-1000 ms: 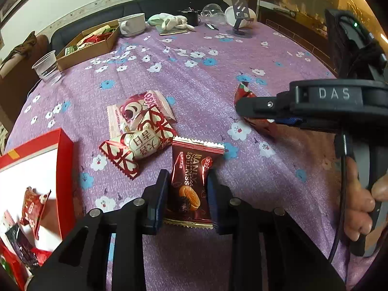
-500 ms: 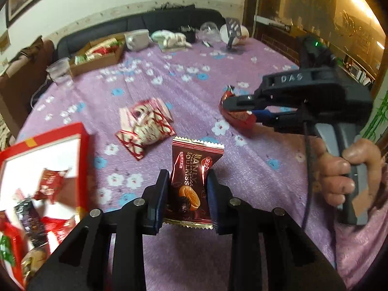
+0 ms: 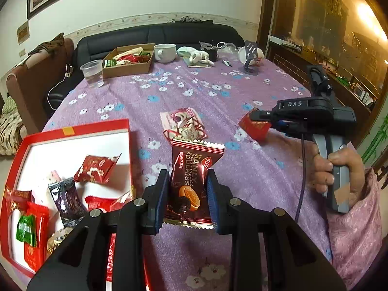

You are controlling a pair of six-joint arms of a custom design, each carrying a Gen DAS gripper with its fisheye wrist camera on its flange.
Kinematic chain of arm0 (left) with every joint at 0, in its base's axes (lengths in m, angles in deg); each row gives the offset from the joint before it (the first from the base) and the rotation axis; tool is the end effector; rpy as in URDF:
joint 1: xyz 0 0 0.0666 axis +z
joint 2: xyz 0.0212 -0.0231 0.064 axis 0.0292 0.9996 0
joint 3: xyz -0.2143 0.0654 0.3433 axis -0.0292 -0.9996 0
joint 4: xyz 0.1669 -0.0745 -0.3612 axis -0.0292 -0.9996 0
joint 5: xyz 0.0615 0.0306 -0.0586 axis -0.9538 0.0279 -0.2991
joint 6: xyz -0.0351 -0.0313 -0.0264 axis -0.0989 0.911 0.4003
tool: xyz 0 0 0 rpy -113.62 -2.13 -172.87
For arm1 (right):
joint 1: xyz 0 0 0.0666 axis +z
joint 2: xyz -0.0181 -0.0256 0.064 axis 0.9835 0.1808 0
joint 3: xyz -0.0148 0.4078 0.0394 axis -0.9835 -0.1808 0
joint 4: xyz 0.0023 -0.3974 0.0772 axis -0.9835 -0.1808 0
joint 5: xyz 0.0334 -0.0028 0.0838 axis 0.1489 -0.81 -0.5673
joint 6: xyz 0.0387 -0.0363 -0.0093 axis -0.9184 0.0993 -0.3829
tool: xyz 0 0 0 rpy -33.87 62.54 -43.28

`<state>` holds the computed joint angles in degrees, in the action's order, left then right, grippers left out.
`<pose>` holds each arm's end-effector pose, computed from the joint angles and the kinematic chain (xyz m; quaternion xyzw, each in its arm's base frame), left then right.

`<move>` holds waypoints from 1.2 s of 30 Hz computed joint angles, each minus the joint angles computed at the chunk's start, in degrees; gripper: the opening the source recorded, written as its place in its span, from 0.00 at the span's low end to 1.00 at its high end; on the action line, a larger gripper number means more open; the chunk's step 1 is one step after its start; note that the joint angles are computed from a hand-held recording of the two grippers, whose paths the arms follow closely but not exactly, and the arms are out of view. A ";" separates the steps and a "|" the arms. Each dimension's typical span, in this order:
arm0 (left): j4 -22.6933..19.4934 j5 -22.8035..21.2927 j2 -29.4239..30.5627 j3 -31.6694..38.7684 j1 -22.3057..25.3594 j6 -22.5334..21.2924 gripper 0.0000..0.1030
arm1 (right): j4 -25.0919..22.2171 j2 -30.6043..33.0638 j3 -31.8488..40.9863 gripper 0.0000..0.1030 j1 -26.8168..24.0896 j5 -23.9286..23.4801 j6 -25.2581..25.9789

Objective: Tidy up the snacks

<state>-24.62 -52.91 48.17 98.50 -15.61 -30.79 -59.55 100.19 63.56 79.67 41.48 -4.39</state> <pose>0.5645 -0.1841 0.3405 0.2517 0.8906 -0.1243 0.3577 0.5733 0.0130 0.2794 0.2371 0.8654 0.2957 0.3279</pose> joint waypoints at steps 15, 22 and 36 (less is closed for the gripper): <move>-1.27 1.43 1.40 0.42 -0.15 0.50 0.27 | 1.37 0.54 -0.28 0.18 -0.86 -4.11 -0.48; -1.53 1.69 1.97 0.99 -0.09 0.52 0.27 | 4.94 0.56 -2.22 0.24 -2.85 -7.14 -8.43; -1.76 2.19 1.99 1.20 -0.28 0.57 0.27 | -0.44 0.72 0.16 0.46 -1.55 -0.39 -4.65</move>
<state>-26.38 -50.72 50.16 99.70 -15.89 -30.22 -59.99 100.91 63.73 78.12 41.09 -9.03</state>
